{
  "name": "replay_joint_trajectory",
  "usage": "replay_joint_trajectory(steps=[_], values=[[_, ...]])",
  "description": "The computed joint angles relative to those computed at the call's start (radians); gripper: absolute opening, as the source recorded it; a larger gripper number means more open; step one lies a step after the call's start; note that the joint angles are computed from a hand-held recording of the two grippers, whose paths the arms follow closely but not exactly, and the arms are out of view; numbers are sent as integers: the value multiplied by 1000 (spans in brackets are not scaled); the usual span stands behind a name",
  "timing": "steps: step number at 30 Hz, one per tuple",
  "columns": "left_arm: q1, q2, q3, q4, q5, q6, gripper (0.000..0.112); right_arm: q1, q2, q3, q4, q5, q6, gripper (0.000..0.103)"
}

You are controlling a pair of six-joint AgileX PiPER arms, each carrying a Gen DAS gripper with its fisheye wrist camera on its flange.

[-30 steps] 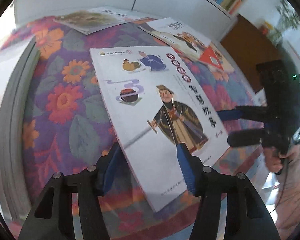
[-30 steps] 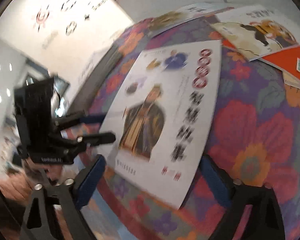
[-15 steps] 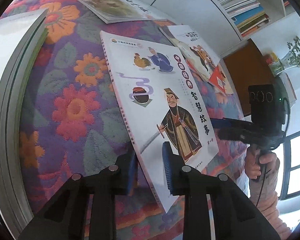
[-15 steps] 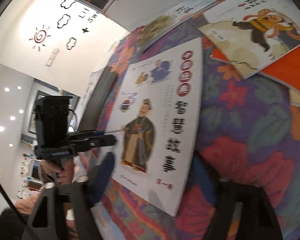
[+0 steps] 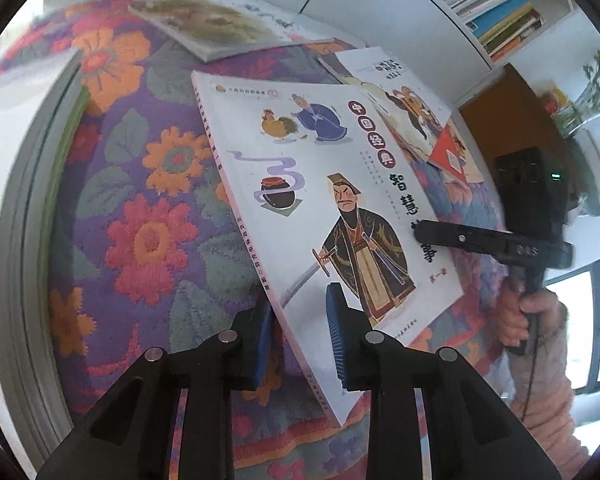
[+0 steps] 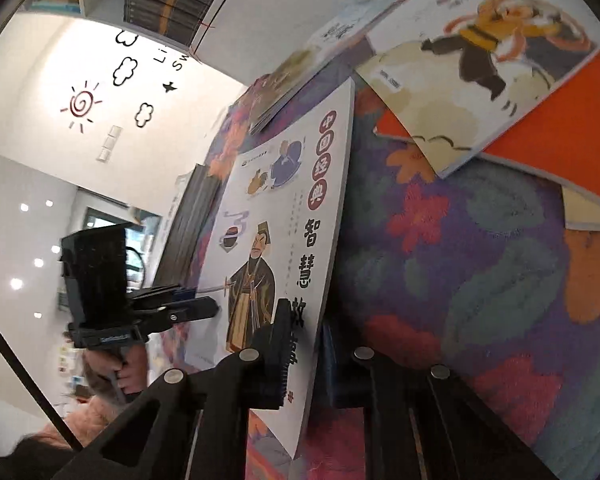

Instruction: Organize books

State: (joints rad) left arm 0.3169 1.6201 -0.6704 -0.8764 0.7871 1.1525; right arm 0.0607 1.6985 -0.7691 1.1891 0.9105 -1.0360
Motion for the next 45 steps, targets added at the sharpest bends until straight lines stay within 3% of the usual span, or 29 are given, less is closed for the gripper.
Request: replay_joint_trajectory(steps=[3, 7, 14, 20, 29, 33, 37, 41, 45], values=[[-42, -47, 20, 22, -57, -32, 24, 85, -118, 43, -59, -130, 69, 14], [-43, -59, 13, 38, -69, -36, 24, 122, -226, 75, -90, -134, 95, 13], [-4, -124, 22, 52, -17, -7, 24, 194, -363, 117, -150, -170, 136, 14], [16, -179, 23, 56, 6, 10, 24, 307, -466, 164, -191, -278, 225, 15], [138, -298, 14, 36, 91, 68, 24, 489, -554, 139, -344, -425, 499, 15], [243, -305, -28, 26, 154, 111, 24, 562, -532, 109, -370, -490, 544, 16], [371, -298, -87, 15, 228, 176, 24, 595, -464, 59, -325, -523, 487, 16], [523, -254, -168, -22, 326, 250, 24, 656, -377, -45, -311, -549, 501, 16], [637, -195, -236, -41, 375, 295, 24, 729, -273, -173, -331, -569, 551, 16]])
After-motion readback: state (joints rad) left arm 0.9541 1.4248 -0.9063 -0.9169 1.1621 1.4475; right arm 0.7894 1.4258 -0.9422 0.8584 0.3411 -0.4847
